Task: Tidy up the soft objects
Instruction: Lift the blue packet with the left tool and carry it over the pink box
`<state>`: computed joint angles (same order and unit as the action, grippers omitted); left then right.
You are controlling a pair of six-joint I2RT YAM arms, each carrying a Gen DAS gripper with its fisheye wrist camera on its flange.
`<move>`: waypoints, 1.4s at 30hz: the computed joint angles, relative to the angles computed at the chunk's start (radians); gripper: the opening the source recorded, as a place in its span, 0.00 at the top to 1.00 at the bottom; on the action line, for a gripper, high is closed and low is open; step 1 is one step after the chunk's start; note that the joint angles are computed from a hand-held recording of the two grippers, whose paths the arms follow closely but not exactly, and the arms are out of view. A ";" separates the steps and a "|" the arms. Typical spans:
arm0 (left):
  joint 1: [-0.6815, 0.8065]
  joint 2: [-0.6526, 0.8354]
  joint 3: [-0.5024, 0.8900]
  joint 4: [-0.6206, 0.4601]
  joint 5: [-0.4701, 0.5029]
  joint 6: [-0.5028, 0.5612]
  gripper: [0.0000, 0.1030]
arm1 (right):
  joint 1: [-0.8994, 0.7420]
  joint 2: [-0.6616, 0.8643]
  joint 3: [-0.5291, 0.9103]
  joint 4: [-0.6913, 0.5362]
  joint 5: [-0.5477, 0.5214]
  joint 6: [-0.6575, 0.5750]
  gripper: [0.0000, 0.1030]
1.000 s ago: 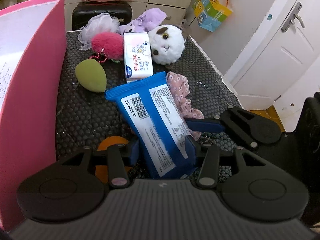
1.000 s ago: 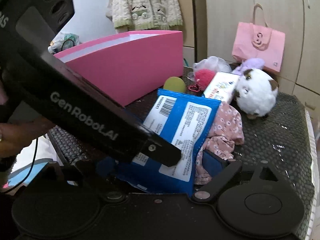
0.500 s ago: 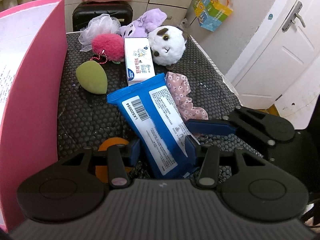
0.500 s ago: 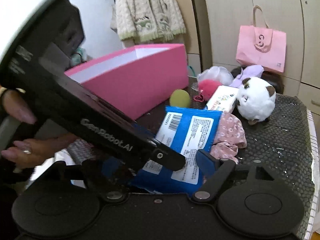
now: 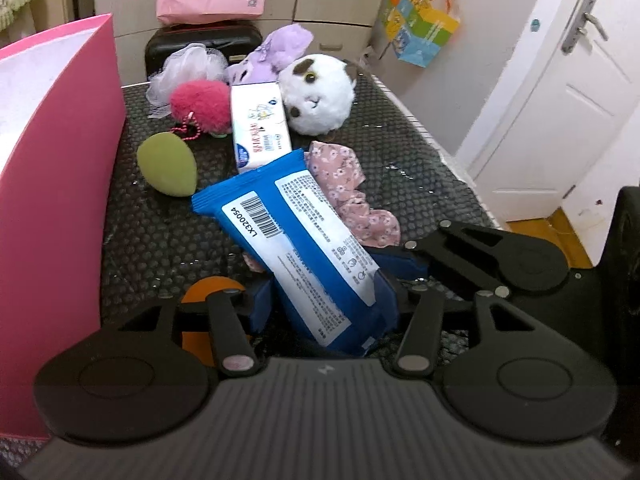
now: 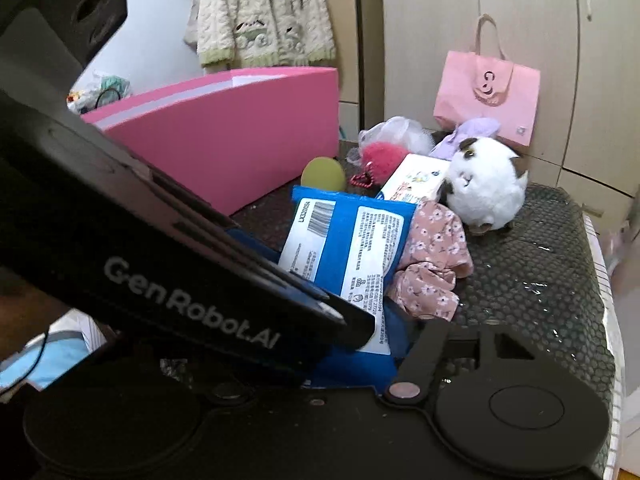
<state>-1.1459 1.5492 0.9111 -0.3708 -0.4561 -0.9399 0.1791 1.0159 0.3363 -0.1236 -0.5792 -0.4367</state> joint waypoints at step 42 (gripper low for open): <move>-0.443 -0.435 0.040 -0.644 -0.186 -0.483 0.51 | 0.719 -0.445 0.241 -0.582 0.504 0.542 0.38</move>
<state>-1.5890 1.1145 0.9507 -1.0144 -0.6422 -1.4230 0.8980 0.5712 0.5776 -0.7053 -0.0751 0.1058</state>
